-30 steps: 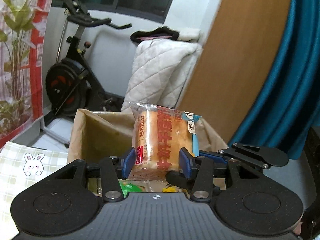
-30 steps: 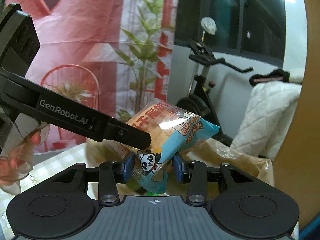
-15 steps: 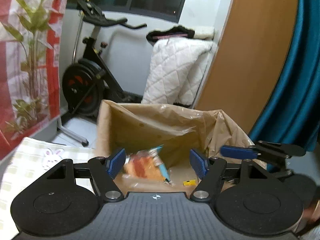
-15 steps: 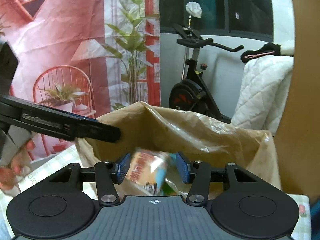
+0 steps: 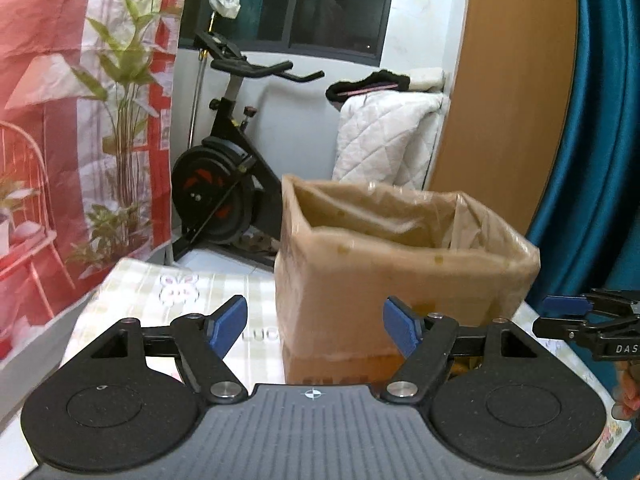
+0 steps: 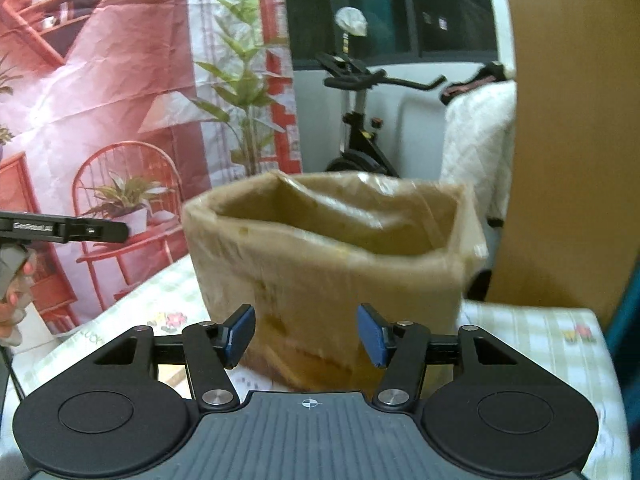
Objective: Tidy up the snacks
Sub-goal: 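Grasp the wafer bar with the right gripper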
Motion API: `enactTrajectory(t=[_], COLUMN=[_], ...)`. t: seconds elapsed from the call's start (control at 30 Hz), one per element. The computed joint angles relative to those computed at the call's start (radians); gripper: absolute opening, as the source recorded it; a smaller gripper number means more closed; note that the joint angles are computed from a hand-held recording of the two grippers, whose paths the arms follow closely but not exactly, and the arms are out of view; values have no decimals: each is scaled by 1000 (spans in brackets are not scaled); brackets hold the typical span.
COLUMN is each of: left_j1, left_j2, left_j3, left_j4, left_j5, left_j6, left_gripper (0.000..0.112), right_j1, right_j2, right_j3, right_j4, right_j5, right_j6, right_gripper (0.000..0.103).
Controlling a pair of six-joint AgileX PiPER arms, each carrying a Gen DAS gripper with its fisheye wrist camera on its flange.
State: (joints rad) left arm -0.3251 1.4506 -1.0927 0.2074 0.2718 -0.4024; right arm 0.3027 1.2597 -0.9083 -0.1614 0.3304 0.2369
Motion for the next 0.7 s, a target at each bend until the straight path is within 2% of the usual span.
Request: enactTrajectory(t=[0.1, 0.27, 0.43, 0.63, 0.7], left_j1=[-11, -34, -39, -32, -21], left_j2=[-19, -36, -48, -80, -91], left_j3=[48, 119, 183, 262, 281], left_j4=[-32, -130, -306, -390, -376], left_j5=[-10, -40, -60, -60, -54], left_j6=[16, 101, 249, 301, 291], left_gripper=[77, 77, 77, 77, 77], right_j1=[20, 117, 171, 237, 256], right_j2=[-31, -74, -104, -106, -89], right_j3=[72, 157, 202, 232, 225], right_j4=[-100, -369, -394, -416, -392], right_j5=[-9, 34, 64, 66, 54], right_j6=[156, 447, 515, 592, 583], right_gripper=[53, 53, 53, 53, 54])
